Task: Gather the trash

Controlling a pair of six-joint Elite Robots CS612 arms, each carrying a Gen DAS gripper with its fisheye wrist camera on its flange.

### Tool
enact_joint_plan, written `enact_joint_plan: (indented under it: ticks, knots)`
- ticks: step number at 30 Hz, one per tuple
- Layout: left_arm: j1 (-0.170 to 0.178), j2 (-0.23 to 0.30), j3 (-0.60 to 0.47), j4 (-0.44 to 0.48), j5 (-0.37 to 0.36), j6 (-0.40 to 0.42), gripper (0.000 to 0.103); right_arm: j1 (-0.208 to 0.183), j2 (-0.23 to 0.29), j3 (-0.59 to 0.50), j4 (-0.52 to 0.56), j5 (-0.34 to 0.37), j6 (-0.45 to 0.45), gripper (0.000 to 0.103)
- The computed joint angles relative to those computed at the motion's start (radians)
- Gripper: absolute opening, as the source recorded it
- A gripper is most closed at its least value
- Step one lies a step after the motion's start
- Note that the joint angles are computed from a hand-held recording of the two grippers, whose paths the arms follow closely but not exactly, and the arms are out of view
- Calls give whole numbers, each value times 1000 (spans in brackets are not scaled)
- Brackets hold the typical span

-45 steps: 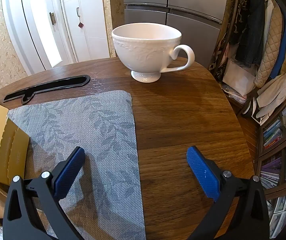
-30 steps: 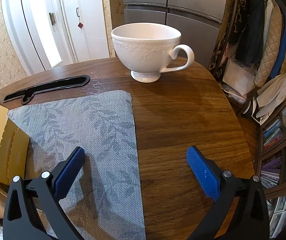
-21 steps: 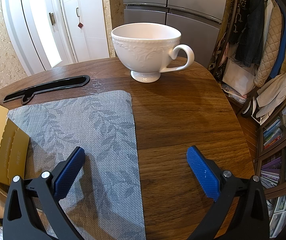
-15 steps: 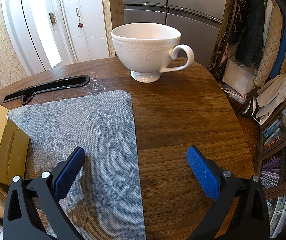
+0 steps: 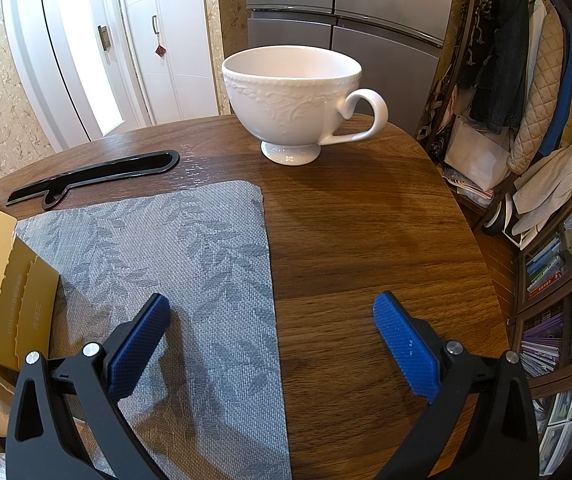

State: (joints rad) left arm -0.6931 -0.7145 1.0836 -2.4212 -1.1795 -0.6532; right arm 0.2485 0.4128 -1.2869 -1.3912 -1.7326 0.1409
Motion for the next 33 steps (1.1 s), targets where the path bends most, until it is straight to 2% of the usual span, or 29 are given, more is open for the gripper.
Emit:
enact_joint_plan:
  ticks: [33]
  knots:
    - [0, 0, 0, 0, 0, 0, 102, 4, 16, -8, -11, -7, -1, 99]
